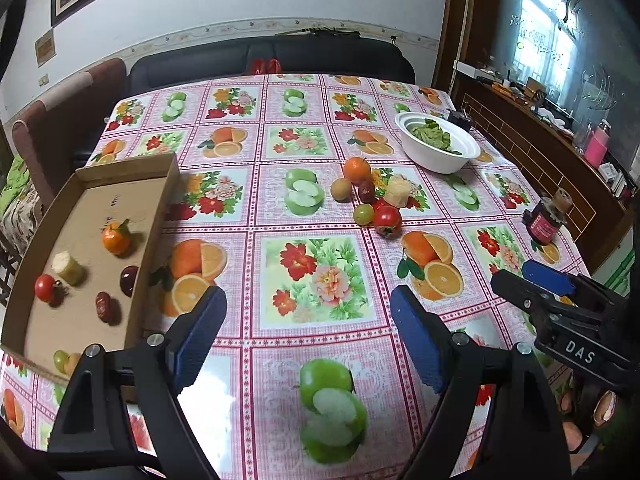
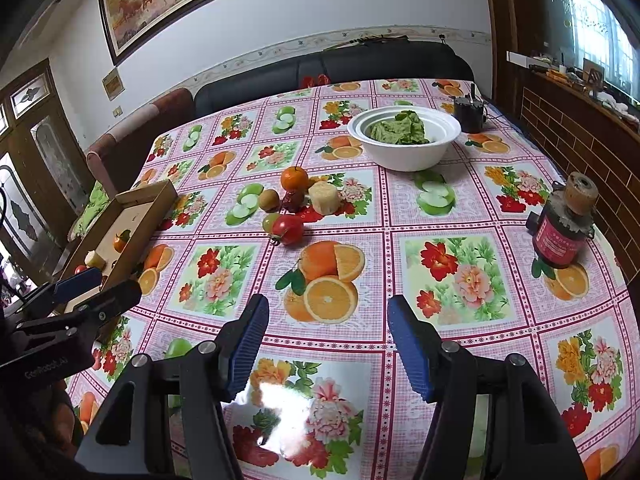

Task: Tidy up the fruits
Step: 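Move both open tools over to the fruit pile beside the white bowl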

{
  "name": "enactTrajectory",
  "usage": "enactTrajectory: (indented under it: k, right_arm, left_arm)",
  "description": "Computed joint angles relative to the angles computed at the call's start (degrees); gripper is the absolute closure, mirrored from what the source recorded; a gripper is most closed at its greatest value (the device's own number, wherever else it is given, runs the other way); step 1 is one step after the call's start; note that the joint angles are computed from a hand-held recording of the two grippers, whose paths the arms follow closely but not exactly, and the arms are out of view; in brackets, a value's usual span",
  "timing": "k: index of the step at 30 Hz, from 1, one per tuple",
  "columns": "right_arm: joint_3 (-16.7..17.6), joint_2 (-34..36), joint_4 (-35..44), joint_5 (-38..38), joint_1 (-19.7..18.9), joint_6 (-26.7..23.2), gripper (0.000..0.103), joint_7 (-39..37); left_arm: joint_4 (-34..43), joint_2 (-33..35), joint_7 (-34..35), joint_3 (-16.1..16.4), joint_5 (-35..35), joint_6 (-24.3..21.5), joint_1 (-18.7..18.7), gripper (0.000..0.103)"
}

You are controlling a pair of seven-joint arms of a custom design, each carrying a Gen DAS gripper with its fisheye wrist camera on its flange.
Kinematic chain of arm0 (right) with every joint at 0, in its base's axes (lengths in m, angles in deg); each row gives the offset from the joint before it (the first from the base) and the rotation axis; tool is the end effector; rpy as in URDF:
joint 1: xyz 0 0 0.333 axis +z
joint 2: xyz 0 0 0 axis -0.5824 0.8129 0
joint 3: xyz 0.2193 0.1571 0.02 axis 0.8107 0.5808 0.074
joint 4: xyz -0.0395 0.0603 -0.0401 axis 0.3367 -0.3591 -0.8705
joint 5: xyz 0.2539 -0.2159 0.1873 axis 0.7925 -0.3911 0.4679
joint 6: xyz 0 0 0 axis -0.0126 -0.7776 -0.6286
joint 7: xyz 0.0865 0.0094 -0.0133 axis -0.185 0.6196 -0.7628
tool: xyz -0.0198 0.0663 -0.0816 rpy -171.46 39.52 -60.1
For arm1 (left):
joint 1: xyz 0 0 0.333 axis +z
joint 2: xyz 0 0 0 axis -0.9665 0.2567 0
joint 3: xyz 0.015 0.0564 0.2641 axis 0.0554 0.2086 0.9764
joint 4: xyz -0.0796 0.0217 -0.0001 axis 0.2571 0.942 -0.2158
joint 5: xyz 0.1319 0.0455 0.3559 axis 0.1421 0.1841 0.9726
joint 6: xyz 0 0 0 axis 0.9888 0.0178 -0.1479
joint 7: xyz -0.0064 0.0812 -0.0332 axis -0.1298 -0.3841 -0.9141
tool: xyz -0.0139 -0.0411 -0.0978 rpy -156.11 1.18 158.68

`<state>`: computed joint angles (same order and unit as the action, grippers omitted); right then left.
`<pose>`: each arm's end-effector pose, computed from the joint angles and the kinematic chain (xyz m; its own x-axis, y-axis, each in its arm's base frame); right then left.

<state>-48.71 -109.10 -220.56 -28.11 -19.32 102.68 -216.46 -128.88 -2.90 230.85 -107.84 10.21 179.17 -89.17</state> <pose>0.3490 0.1892 0.3176 -0.6034 -0.7815 -0.1587 -0.5051 0.5286 -0.6822 0.5077 -0.2532 0.3283 -0.7614 -0.6471 0.0386 -0.4915 0.5375 -0.6852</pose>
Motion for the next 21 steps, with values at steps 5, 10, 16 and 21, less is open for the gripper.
enactTrajectory:
  k: [5,10,16,21]
  right_arm:
    - [-1.36,1.26,-0.08,-3.57,-2.16,3.83,0.039,1.20]
    - [-3.47,3.97,1.58,-11.29,-6.29,9.26,0.044,3.56]
    - [-8.09,12.83,9.10,-19.68,-10.75,15.88,0.057,3.54]
    - [-11.30,20.44,15.82,-19.87,-11.82,18.88,0.063,-2.13]
  left_arm:
    - [4.99,5.03,-7.23,0.94,7.57,-1.57,-0.81,0.019]
    - [10.60,10.67,-15.40,1.59,16.76,-0.73,-2.10,0.019]
    - [21.10,19.23,-25.54,3.88,29.05,-2.02,-5.48,0.019]
    - [30.36,26.01,-31.43,5.34,37.14,-5.04,-7.53,0.019]
